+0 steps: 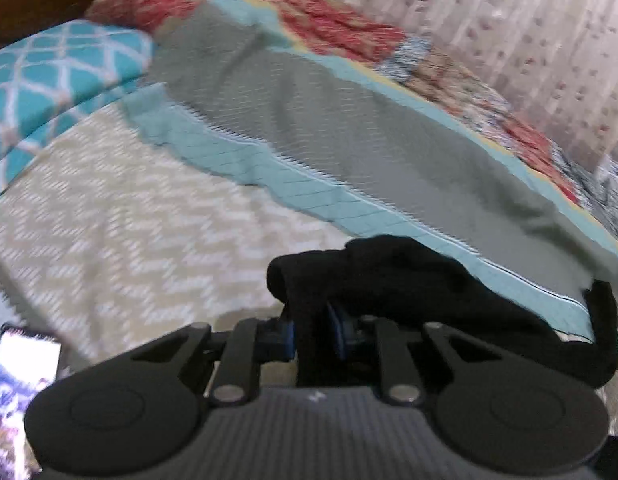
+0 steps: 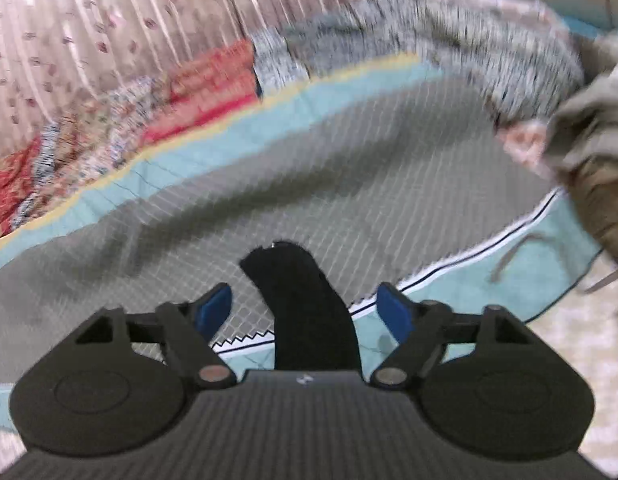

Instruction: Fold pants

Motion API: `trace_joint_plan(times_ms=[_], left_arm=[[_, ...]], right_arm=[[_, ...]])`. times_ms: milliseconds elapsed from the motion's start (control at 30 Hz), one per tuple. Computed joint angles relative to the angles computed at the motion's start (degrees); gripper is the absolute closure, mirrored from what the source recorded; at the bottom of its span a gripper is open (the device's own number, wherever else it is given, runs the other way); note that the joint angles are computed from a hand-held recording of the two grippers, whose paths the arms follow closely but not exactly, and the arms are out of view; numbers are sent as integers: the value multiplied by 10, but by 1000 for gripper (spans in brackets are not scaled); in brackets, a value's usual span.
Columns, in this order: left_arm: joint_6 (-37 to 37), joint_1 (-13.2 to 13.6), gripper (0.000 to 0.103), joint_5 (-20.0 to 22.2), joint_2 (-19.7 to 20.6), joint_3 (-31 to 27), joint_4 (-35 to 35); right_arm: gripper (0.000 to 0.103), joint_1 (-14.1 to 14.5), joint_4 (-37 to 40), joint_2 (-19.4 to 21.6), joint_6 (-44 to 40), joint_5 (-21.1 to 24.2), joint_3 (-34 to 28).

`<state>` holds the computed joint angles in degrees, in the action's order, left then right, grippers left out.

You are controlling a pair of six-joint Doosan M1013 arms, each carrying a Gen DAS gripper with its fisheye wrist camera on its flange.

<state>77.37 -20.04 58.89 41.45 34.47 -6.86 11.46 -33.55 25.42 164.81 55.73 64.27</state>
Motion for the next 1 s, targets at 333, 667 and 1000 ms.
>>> trace_joint_plan(times_ms=[333,667,1000], left_arm=[[-38,-4,88,-52,-26,51,2],[-19,8,96,-197,-73,138,-97],[-80,-25,94,-2,51,-60,75]], right_arm=[[92,36,-137,-18,150,29,37],[93,100,-396,-156,397,93,129],[57,41,-184,-46,116,198,39]])
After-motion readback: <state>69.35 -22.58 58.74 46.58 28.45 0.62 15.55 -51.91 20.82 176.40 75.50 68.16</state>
